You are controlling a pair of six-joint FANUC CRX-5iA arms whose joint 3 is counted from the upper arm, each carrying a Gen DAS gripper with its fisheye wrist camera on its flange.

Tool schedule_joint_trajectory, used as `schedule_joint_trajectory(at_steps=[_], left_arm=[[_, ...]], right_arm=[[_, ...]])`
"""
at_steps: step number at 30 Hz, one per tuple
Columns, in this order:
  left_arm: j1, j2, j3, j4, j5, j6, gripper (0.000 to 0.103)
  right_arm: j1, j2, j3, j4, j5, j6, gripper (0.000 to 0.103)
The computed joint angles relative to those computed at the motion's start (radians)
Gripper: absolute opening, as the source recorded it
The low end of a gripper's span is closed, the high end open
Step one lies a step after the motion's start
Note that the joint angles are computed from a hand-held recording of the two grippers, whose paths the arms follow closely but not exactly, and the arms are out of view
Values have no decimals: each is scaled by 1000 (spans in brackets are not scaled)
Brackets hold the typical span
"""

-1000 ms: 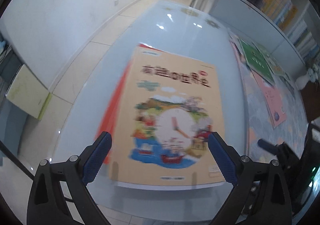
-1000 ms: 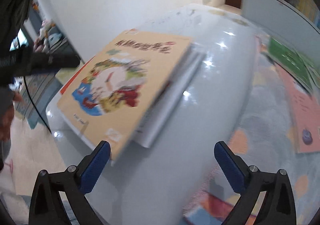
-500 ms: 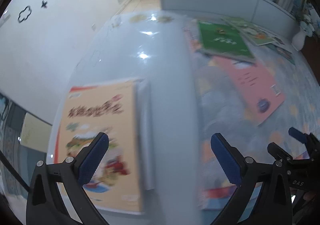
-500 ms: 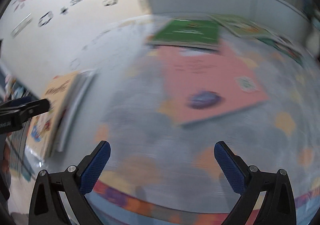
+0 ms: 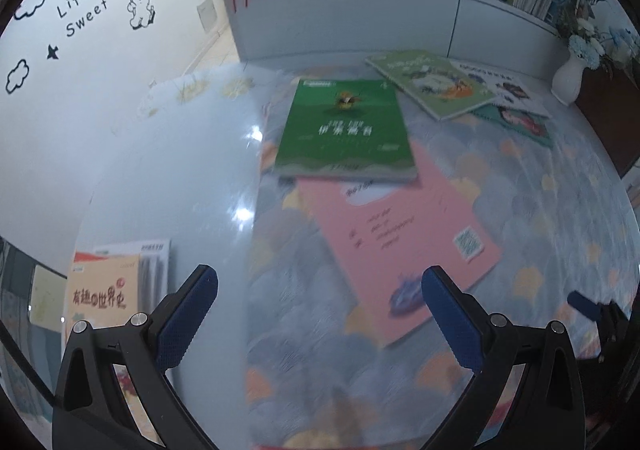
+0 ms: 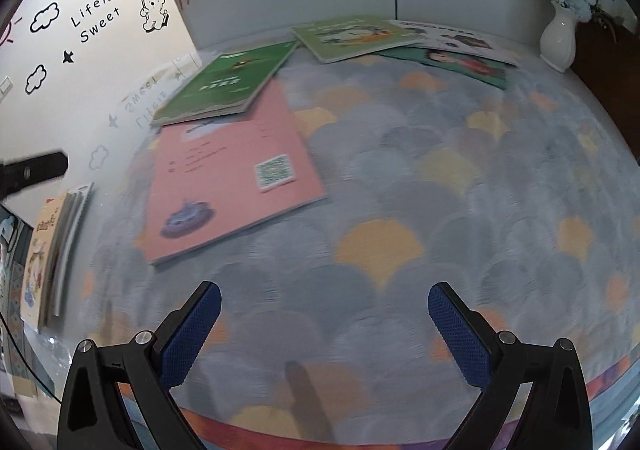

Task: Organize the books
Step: 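Move both tools back toward the pink booklet on the rug, then close the right tool on the pink booklet edge while the left tool holds it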

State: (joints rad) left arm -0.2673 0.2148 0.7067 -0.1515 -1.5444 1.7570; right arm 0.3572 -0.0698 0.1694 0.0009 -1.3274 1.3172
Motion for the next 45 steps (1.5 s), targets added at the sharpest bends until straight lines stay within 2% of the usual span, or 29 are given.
schedule_joint_trajectory(at_steps=[7, 10, 12, 14, 16, 19, 22, 24, 25, 26, 27, 28, 29, 31, 32, 34, 35, 41, 45], left_arm=[[-51, 138, 217, -77, -62, 37, 102], [-50, 175, 265, -81, -79, 38, 102], [-35, 180, 254, -53, -72, 43, 102], [-16, 180, 218, -30, -64, 65, 102], [12, 157, 129, 13, -39, 98, 102], [52, 98, -38, 93, 38, 167, 102], [69, 59, -169, 137, 89, 240, 101], [78, 45, -228, 176, 108, 255, 100], [67, 19, -262, 157, 151, 261, 100], [68, 1, -289, 171, 187, 250, 100], [75, -6, -308, 202, 206, 236, 100], [80, -10, -325, 238, 223, 219, 100], [81, -12, -332, 251, 230, 209, 100], [83, -18, -354, 298, 248, 164, 100], [83, -21, -367, 329, 256, 128, 100], [68, -13, -342, 294, 224, 124, 101], [69, -22, -355, 299, 228, 110, 101], [106, -58, -412, 377, 216, 46, 101], [125, -90, -461, 416, 201, -9, 101]], right_arm=[[-71, 43, 37, -24, -8, 107, 103], [-76, 57, 39, -17, 8, 137, 103], [-76, 58, 34, -24, 42, 170, 103], [-84, 50, 31, -70, 89, 224, 103], [-103, 40, 28, -176, 156, 345, 103], [-118, 78, 65, -282, 169, 500, 103], [-110, 104, 55, -276, 231, 549, 103], [-118, 142, 84, -297, 185, 565, 103], [-132, 173, 120, -339, 125, 587, 103], [-129, 174, 123, -342, 118, 599, 103], [-143, 182, 144, -389, 96, 637, 103], [-165, 205, 189, -466, 32, 686, 103], [-172, 213, 200, -490, 15, 704, 103], [-139, 215, 194, -443, 31, 700, 103], [-143, 220, 205, -462, 15, 708, 103], [-177, 232, 240, -566, -52, 715, 103], [-181, 224, 234, -586, -55, 695, 103], [-172, 182, 185, -589, -6, 526, 103], [-134, 163, 180, -533, -40, 460, 103]])
